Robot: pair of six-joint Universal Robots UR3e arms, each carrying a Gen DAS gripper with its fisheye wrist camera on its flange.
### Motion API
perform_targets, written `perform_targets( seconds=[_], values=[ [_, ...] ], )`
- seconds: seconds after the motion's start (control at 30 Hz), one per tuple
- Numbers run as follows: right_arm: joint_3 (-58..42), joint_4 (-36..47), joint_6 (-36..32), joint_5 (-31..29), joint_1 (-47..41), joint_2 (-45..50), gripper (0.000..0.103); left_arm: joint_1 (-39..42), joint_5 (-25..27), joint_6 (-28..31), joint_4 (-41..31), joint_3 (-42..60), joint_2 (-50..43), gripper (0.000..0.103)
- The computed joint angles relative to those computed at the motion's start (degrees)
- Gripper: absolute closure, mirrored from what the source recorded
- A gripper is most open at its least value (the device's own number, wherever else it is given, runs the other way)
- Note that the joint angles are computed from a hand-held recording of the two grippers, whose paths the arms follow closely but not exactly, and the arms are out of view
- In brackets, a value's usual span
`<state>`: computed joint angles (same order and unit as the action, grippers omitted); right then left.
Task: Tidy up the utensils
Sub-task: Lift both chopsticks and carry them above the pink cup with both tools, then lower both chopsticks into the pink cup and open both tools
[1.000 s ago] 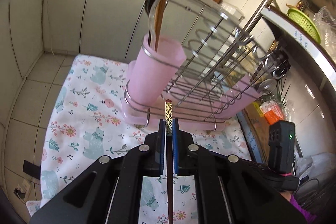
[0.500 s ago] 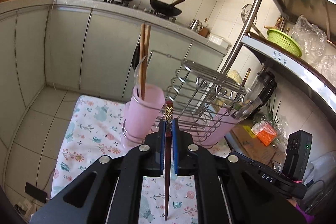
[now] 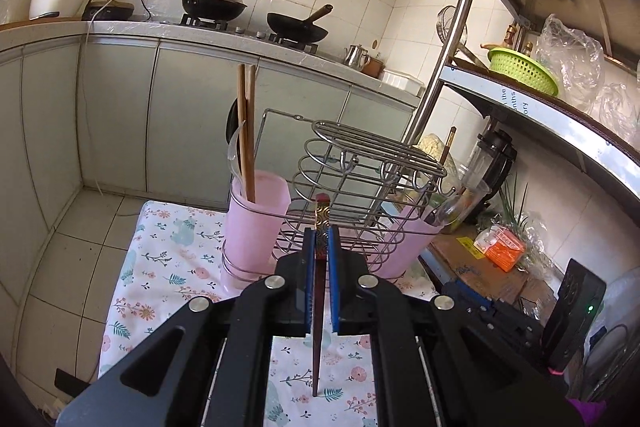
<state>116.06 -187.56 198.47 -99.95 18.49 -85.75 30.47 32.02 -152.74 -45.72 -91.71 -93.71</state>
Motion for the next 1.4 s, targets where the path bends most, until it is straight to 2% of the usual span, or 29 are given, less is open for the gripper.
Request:
perform_targets(
  seconds=[0.43,0.6,0.77,0.9,1.17,1.4],
  values=[
    [1.05,-0.28,0.72,3.35,-2.84,-3.52,0.097,1.30,-1.76,-5.97,5.85,4.36,-1.25,0.097],
    [-1.25,0.36,0.56,7.20,-7.09,-6.72,0.097,1.45,-2.16,-11.93,8.75,12.08,-4.09,0.097],
    [-6.55,1.04,0.40,10.96,-11.32,-8.27,0.097,0.70,-2.42,-20.75,13.53,22.69,-9.22,0.097],
    [-11.60,0.62,-1.42,10.63,-12.65,-7.40,0.097,-0.62,-0.52,-27.62,18.38,31.42,-14.21,0.097],
    [-20.04,-0.47,-2.65,9.93,-14.46,-3.72,0.097,-3.81,4.58,-32.32,18.93,47.23,-23.33,0.097],
    [-26.10,-0.55,-5.67,7.49,-14.45,1.80,0.097,-6.90,9.69,-30.73,16.16,55.83,-29.45,0.097]
  ],
)
